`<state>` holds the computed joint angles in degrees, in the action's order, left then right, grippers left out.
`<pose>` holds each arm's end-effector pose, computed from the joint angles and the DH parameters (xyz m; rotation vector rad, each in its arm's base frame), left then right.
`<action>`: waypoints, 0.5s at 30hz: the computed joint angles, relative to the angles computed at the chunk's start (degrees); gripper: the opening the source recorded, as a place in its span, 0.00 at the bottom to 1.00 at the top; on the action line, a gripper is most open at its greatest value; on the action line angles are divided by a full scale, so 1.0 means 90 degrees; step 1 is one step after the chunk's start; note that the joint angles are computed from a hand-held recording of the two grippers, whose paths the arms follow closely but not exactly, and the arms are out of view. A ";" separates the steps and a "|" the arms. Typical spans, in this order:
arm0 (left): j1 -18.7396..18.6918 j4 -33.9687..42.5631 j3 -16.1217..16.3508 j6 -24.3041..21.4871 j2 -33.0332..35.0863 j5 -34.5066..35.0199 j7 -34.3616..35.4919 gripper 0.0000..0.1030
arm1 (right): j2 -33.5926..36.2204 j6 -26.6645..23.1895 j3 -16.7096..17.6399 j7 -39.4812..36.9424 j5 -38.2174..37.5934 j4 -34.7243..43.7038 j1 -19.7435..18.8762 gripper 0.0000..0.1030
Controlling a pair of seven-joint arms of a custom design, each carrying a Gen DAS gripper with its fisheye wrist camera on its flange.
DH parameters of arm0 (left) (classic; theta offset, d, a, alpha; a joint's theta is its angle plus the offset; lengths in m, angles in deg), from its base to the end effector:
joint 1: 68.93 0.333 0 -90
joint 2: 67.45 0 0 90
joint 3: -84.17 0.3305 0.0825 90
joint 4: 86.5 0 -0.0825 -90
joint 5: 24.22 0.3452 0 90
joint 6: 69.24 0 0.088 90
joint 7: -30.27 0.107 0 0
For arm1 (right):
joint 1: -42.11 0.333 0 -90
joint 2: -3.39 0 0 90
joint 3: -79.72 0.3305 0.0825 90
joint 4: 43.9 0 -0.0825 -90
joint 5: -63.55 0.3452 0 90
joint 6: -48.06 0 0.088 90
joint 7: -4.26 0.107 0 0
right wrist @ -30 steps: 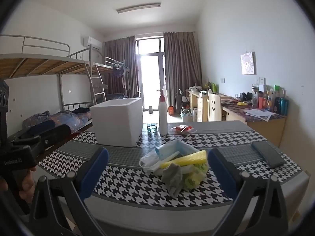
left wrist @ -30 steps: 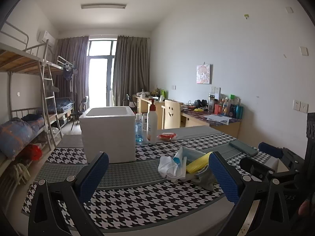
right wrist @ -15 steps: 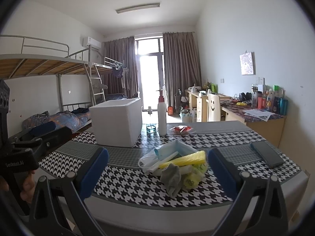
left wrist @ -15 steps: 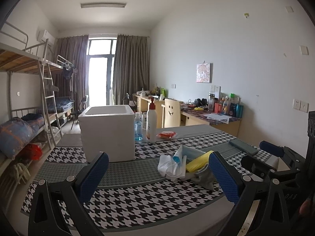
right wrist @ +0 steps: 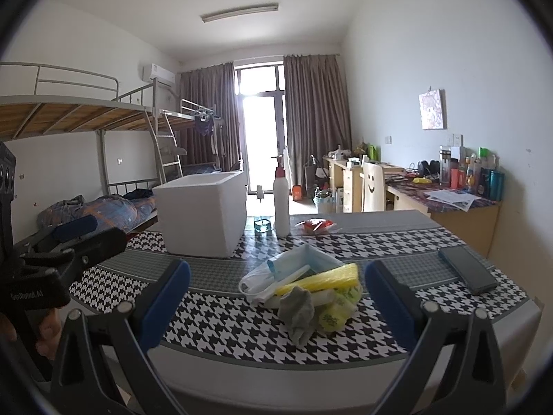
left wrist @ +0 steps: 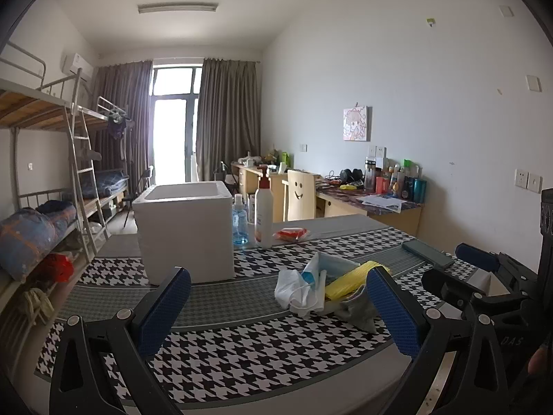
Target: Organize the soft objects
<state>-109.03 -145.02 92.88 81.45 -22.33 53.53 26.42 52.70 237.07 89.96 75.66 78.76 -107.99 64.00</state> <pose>0.6251 -0.4686 0.4805 -1.4048 1.4022 -1.1324 0.7048 0.3302 0.4810 -1.5813 1.0204 -0.7075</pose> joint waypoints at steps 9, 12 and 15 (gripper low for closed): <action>0.0079 0.0322 -0.0008 0.0047 0.0202 -0.0374 0.0371 0.99 | 0.0185 -0.0276 -0.0209 0.0133 0.0045 0.0389 0.0090 0.99; 0.0106 0.0461 0.0004 0.0050 0.0290 -0.0554 0.0538 0.99 | 0.0258 -0.0386 -0.0337 0.0219 0.0068 0.0536 0.0151 0.99; 0.0153 0.0673 -0.0006 0.0053 0.0428 -0.0802 0.0795 0.99 | 0.0345 -0.0538 -0.0468 0.0323 0.0072 0.0723 0.0214 0.99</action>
